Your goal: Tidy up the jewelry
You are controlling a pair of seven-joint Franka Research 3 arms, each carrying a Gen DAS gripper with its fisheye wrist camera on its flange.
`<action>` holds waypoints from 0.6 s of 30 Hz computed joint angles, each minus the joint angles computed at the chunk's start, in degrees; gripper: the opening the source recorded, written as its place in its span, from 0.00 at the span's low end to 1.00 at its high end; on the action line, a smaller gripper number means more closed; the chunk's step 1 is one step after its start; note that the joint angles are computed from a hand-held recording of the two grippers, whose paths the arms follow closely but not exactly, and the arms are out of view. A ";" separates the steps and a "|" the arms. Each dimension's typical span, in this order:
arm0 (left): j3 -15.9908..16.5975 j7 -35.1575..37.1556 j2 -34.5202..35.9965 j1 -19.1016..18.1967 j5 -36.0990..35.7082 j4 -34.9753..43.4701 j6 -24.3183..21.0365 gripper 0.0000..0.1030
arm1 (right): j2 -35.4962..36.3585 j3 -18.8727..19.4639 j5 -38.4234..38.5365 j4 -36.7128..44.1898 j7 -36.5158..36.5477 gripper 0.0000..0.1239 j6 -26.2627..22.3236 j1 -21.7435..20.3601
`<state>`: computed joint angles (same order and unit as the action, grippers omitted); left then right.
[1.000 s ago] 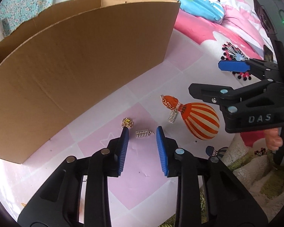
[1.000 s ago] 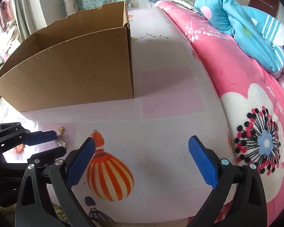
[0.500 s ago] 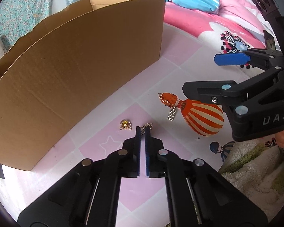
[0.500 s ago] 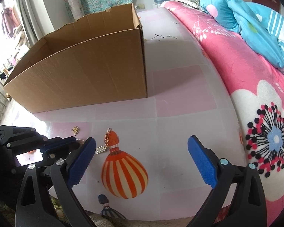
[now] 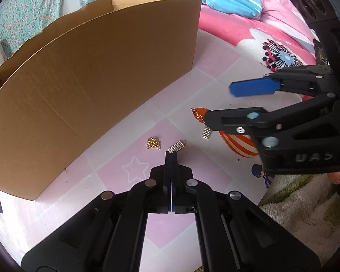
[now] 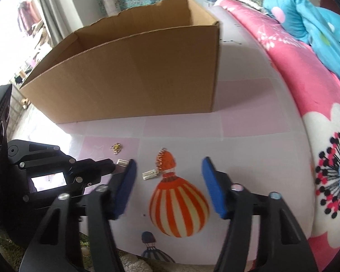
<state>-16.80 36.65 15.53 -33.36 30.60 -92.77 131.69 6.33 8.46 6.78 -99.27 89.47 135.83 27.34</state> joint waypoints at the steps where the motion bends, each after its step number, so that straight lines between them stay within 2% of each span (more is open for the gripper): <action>1: 0.01 -0.13 -0.25 0.05 -0.03 -0.37 0.19 0.00 | 0.48 0.16 -0.07 0.57 -0.44 0.35 -0.31 0.14; 8: -0.06 -0.83 -0.83 0.27 0.03 -1.38 0.98 0.00 | 2.84 0.11 -1.44 2.95 -0.19 0.09 -3.09 1.10; 11: -0.11 -1.07 -1.15 0.50 -0.13 -1.94 1.71 0.00 | 2.54 -0.10 -3.07 2.64 0.16 0.04 -2.86 1.49; 14: -0.19 -1.46 -1.78 0.90 -0.39 -3.07 3.76 0.00 | 2.09 -0.04 -1.23 2.18 -0.11 0.02 -3.03 1.07; 18: -0.02 -2.65 -2.62 0.75 1.99 -3.96 6.60 0.00 | 0.99 0.10 7.06 0.78 -1.29 0.01 -2.84 -0.75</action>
<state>-16.83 34.00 12.92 -32.61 32.58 -96.73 138.30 7.33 8.57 13.84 -98.50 88.18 132.99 26.60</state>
